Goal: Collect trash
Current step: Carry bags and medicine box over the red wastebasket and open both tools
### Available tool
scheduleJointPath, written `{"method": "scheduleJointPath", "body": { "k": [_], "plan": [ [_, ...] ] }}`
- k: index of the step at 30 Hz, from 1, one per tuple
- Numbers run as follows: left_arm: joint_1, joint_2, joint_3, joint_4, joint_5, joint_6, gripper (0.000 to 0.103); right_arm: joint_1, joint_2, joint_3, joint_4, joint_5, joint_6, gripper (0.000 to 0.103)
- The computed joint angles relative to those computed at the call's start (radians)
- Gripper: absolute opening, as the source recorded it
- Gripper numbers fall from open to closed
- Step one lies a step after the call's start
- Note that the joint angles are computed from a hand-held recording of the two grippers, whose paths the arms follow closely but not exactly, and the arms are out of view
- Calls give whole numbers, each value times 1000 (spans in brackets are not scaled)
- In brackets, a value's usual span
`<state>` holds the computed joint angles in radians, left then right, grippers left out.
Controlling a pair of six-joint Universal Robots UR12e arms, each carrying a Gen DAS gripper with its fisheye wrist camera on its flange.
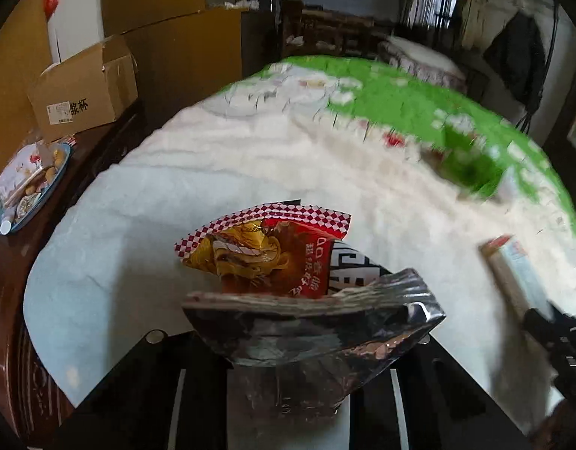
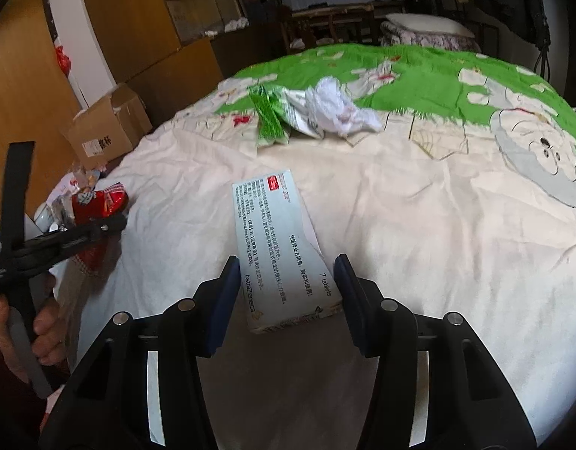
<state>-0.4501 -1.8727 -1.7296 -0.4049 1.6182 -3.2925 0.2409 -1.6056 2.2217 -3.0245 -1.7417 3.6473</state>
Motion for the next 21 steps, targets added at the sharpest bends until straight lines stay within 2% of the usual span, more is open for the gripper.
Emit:
{"method": "scheduleJointPath", "body": {
  "k": [2, 5, 9, 13, 17, 21],
  "plan": [
    [4, 28, -20, 27, 2, -7, 22, 2, -9, 9, -29, -5, 16, 51],
    [18, 79, -55, 48, -13, -27, 22, -1, -30, 28, -89, 37, 43, 51],
    [26, 158, -112, 73, 38, -39, 22, 20, -50, 32, -152, 57, 20, 51],
    [42, 263, -202, 85, 125, -72, 22, 40, -60, 36, -217, 121, -4, 51],
    [77, 347, -289, 60, 166, -130, 23, 76, -65, 27, -208, 145, -50, 51],
    [132, 404, -363, -17, 147, -180, 24, 113, -63, 20, -197, 132, -56, 51]
  ]
}}
